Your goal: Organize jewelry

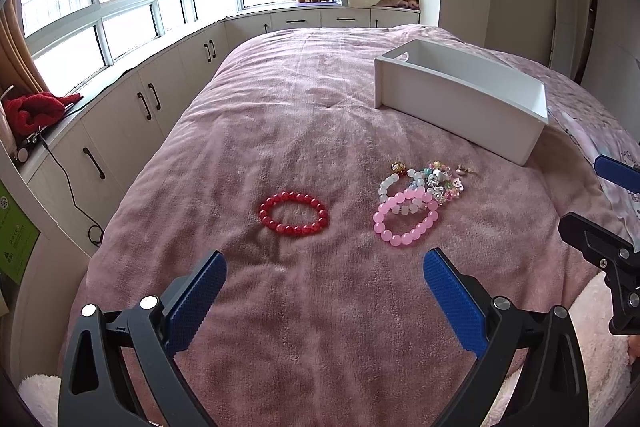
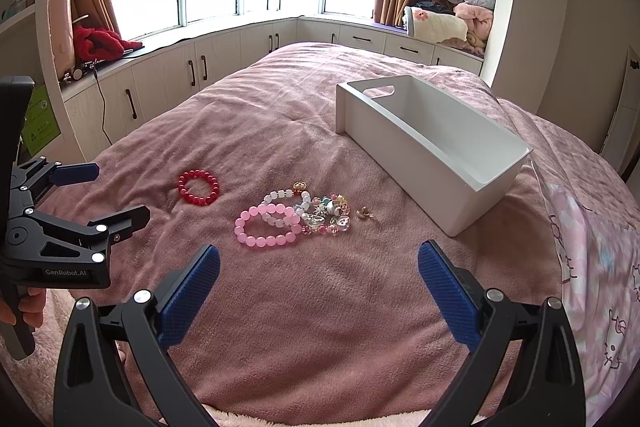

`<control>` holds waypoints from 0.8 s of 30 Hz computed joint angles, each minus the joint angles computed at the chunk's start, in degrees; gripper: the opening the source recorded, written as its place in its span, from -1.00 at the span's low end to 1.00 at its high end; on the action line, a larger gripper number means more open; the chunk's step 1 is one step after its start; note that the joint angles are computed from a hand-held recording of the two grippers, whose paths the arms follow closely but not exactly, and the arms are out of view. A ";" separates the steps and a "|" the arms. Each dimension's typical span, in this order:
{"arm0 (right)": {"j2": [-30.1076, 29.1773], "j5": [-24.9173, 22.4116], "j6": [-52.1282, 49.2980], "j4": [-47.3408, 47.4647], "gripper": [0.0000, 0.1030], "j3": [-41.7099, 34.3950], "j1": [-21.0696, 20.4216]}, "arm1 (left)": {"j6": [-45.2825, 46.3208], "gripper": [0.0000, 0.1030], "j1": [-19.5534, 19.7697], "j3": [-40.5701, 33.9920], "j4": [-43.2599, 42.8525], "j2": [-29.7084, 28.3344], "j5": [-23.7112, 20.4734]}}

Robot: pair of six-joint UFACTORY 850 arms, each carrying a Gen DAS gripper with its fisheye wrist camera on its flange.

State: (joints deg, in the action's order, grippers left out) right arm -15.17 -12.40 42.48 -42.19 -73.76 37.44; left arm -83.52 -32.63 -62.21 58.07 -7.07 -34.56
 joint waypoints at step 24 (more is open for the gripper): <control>-1.14 -3.47 -0.31 -1.77 0.90 -1.59 1.06 | -0.67 0.94 0.99 0.97 0.26 0.22 2.06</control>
State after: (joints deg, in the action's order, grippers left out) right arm -16.30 -15.87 42.16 -43.96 -75.34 38.50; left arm -84.19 -31.63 -61.24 58.33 -6.85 -32.50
